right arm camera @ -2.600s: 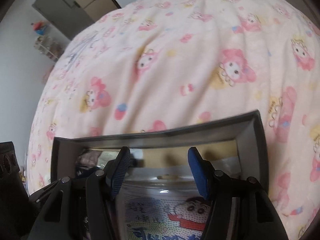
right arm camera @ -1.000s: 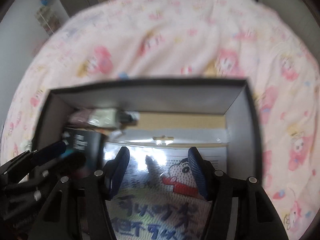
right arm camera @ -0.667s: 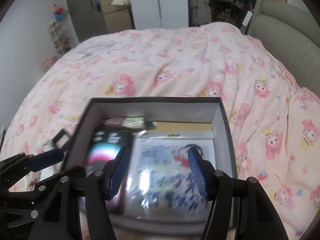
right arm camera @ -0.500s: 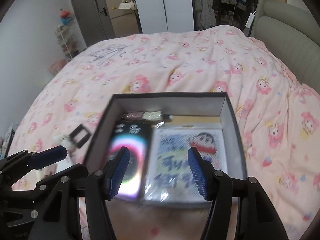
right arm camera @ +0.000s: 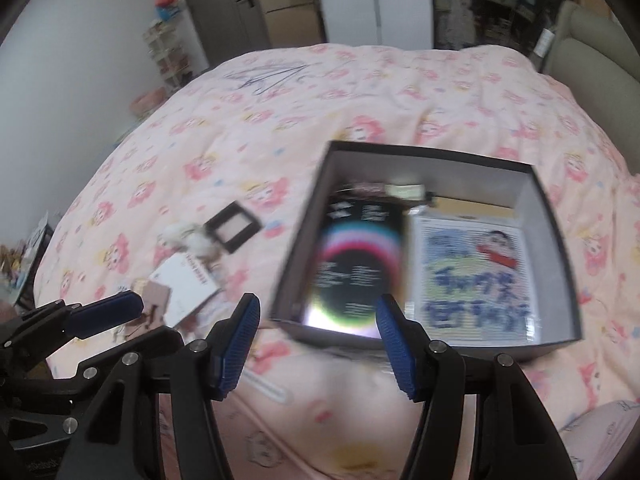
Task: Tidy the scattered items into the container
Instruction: 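Move both grippers to the clear phone case on the bedspread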
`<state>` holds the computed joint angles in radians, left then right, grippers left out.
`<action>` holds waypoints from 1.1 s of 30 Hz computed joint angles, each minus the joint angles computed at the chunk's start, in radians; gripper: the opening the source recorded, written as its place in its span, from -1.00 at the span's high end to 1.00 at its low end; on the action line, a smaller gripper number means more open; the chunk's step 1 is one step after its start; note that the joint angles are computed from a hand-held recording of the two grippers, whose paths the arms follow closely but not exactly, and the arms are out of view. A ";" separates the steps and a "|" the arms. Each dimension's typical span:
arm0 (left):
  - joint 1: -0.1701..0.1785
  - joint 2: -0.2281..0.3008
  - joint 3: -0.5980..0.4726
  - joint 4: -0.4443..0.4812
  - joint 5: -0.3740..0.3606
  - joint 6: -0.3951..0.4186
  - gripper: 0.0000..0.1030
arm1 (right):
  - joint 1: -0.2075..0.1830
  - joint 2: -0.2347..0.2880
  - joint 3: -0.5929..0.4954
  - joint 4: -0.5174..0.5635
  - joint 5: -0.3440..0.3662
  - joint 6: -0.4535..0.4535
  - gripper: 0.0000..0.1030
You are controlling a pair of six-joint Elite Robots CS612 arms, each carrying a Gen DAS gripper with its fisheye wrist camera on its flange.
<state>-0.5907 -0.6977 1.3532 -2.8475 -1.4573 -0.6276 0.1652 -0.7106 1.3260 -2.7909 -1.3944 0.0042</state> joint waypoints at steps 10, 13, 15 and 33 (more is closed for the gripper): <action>0.056 -0.006 0.096 -0.039 -0.037 -0.202 -0.07 | 0.055 0.082 -0.111 0.200 0.089 -0.055 -0.11; 0.075 0.021 0.076 -0.040 -0.093 -0.261 -0.07 | 0.065 0.104 -0.133 0.262 0.050 -0.034 -0.11; 0.079 0.044 0.046 -0.022 -0.118 -0.263 -0.08 | 0.065 0.114 -0.141 0.298 0.057 -0.021 -0.11; 0.087 0.119 -0.034 -0.031 -0.177 -0.291 -0.11 | 0.020 0.134 -0.112 0.197 0.294 0.090 0.62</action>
